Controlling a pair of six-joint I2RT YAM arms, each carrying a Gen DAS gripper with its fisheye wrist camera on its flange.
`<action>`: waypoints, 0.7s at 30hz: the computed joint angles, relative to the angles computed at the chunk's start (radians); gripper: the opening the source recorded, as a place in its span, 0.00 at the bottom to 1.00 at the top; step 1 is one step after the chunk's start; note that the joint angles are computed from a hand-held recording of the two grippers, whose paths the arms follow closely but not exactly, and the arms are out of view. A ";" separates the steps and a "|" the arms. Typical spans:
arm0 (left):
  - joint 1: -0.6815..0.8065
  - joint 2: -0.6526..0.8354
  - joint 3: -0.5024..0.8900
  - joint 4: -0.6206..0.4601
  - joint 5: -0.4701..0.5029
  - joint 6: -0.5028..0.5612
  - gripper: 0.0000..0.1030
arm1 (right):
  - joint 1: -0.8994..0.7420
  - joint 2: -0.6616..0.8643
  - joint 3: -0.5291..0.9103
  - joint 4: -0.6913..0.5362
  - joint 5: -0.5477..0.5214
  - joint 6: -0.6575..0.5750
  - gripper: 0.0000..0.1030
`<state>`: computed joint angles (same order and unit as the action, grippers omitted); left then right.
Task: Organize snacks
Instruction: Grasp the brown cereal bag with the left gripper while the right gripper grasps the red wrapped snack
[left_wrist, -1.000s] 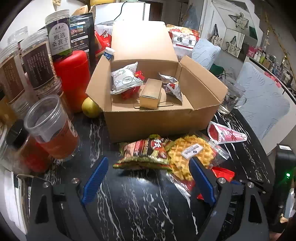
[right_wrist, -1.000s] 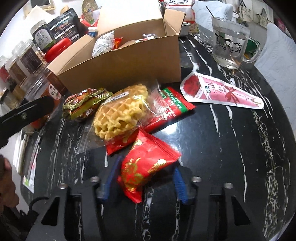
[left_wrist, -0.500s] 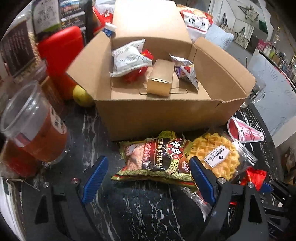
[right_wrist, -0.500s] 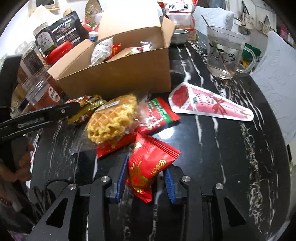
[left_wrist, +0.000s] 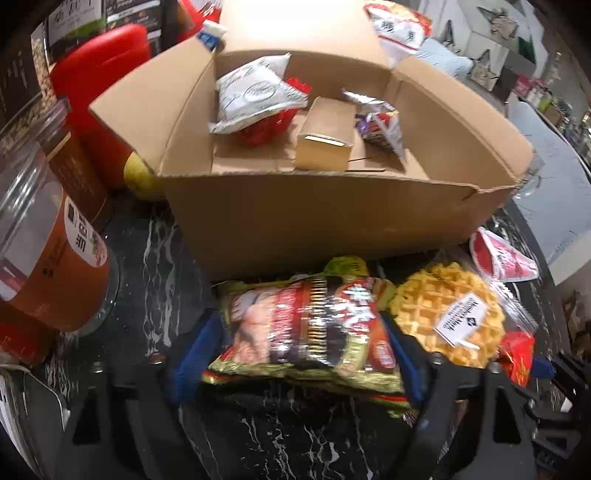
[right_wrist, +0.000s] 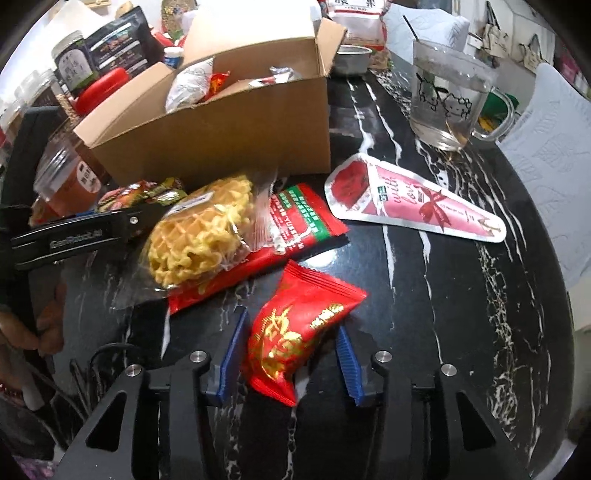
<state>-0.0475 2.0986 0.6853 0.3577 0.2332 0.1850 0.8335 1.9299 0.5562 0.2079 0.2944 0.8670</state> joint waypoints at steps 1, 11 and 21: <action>-0.001 -0.011 -0.015 0.015 -0.004 0.007 0.73 | -0.004 0.003 0.003 -0.002 0.001 0.000 0.45; 0.029 -0.092 -0.152 0.083 0.007 0.053 0.66 | 0.040 -0.006 -0.004 -0.020 0.044 0.030 0.38; 0.168 -0.241 -0.327 0.041 0.084 0.172 0.66 | 0.137 -0.051 -0.067 0.015 0.046 0.100 0.36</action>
